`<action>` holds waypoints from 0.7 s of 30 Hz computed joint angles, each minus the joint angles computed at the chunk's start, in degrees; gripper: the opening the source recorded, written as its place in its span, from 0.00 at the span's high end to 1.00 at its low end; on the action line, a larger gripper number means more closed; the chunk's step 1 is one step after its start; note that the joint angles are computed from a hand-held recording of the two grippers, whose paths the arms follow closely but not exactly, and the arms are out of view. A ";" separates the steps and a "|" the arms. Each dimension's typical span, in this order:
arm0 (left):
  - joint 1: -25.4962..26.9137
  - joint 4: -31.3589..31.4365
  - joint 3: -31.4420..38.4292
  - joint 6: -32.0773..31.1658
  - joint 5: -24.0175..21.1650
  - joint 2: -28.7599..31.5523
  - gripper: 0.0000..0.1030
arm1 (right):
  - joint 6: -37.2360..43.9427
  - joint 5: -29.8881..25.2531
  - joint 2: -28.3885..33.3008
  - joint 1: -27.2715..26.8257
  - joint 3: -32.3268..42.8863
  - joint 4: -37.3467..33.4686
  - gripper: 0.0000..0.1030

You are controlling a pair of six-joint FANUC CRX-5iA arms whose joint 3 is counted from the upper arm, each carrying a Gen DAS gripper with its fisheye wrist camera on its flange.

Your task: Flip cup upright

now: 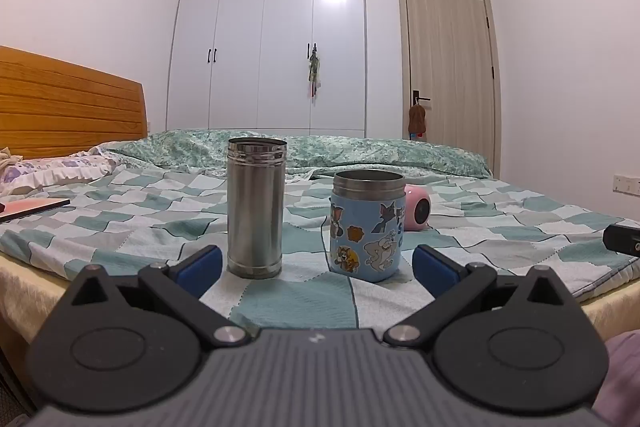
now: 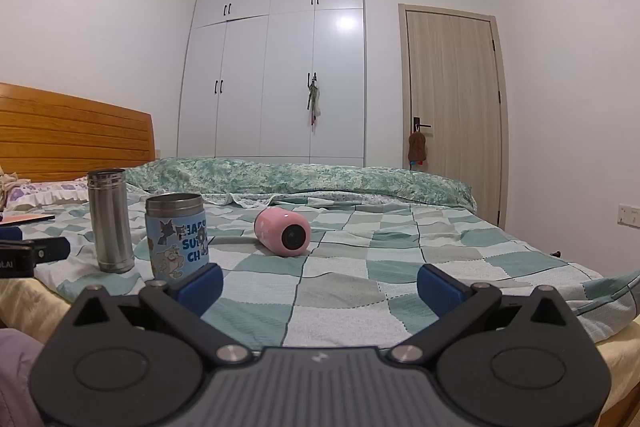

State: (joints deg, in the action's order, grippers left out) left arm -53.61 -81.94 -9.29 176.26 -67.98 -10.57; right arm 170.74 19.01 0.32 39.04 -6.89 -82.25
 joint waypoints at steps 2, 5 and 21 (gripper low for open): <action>0.00 0.00 0.00 0.00 0.00 0.00 0.00 | 0.38 -0.15 -0.02 -0.12 0.04 -0.38 0.00; 0.00 0.00 0.00 0.00 0.00 0.00 0.00 | 0.68 -0.23 -0.02 -0.19 0.08 -0.60 0.00; 0.00 0.00 -0.01 -0.02 0.03 -0.01 0.00 | 0.89 -0.29 -0.03 -0.25 0.09 -0.78 0.00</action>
State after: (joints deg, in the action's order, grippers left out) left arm -53.61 -81.94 -9.29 176.23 -67.95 -10.58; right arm 171.63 18.73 0.29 38.79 -6.80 -83.03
